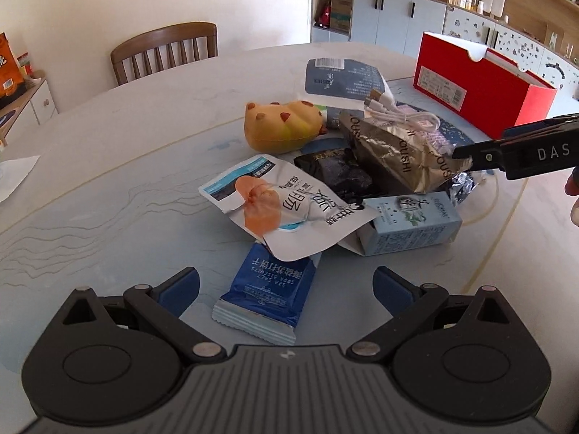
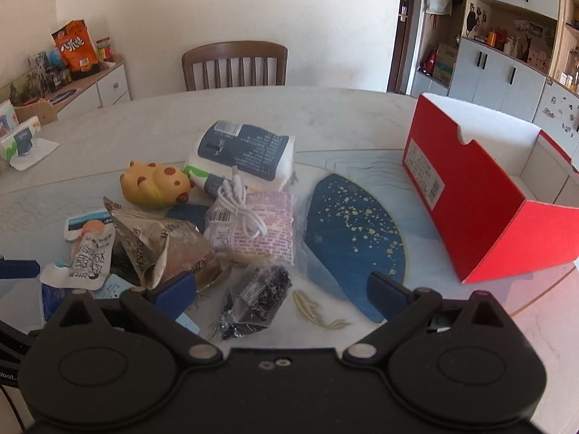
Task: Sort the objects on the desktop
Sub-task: 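Move both grippers toward the pile of snacks on the table, then grasp the black wrapped item with the right gripper while the left gripper grasps the blue biscuit packet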
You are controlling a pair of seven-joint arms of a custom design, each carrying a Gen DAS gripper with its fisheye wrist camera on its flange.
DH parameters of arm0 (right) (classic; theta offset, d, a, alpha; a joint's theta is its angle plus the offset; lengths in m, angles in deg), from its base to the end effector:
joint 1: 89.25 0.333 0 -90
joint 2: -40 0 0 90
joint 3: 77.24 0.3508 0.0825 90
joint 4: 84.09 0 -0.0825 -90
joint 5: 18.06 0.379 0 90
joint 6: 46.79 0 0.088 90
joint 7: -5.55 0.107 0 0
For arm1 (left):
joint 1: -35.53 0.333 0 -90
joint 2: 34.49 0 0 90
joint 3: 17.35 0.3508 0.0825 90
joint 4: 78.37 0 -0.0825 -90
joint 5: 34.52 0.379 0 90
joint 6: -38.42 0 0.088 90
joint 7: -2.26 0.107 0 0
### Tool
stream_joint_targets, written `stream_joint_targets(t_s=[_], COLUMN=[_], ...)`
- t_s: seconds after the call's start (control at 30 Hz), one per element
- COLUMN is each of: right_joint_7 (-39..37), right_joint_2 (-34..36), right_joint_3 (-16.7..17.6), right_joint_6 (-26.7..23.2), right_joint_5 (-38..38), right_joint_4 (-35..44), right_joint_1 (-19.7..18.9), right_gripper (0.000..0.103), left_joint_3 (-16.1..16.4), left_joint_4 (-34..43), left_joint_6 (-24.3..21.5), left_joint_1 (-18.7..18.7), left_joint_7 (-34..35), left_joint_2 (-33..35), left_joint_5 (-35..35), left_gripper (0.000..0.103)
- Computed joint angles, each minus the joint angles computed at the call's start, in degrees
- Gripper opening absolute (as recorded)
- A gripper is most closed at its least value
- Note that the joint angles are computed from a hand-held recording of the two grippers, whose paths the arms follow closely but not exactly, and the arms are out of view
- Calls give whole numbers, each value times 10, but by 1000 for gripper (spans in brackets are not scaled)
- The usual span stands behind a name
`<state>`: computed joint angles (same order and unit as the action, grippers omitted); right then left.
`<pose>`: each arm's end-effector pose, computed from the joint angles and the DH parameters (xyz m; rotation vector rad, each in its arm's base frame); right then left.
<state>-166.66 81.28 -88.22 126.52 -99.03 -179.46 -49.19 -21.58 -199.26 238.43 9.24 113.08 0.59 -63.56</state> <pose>0.5643 0.4239 0.2443 -1.9461 1.4899 -0.6198 0.5675 -0.2623 0.2367 -1.5158 2.1036 -0.8067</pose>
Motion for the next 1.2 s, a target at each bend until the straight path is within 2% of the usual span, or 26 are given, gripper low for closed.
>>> stream_joint_targets(t_s=[0.17, 0.53, 0.6, 0.63, 0.67, 0.73, 1.0, 1.07, 1.13, 1.2], right_joint_7=[-47, -99, -108, -116, -136, -208, -240, -250, -264, -277], right_joint_2=[14, 30, 32, 32, 32, 34, 34, 33, 32, 31], right_joint_3=[7, -25, -31, -31, -23, 19, -10, -17, -19, -20], right_joint_6=[-9, 5, 10, 13, 8, -7, 10, 14, 20, 25], right_joint_5=[48, 131, 145, 153, 170, 227, 285, 300, 316, 332], right_joint_4=[10, 14, 13, 12, 12, 12, 1, -4, -9, -14], right_joint_1=[-5, 19, 24, 24, 19, -11, 14, 19, 21, 21], right_gripper=[99, 96, 91, 76, 55, 56, 55, 55, 52, 48], left_joint_3=[17, 6, 5, 4, 4, 2, -3, -3, -4, -2], left_joint_4=[8, 8, 8, 8, 8, 7, 4, 3, 3, 2], left_joint_6=[-9, 10, 13, 15, 15, 16, 21, 19, 15, 11], left_joint_1=[-14, -5, -4, -4, -4, -3, -4, -3, -3, -7], left_joint_7=[0, 2, 3, 3, 4, 5, 11, 13, 14, 14], left_joint_2=[7, 10, 11, 11, 11, 10, 7, 6, 3, 1], left_joint_5=[-8, -7, -9, -10, -11, -10, -13, -13, -12, -15], left_gripper=[98, 83, 81, 80, 80, 77, 58, 48, 42, 40])
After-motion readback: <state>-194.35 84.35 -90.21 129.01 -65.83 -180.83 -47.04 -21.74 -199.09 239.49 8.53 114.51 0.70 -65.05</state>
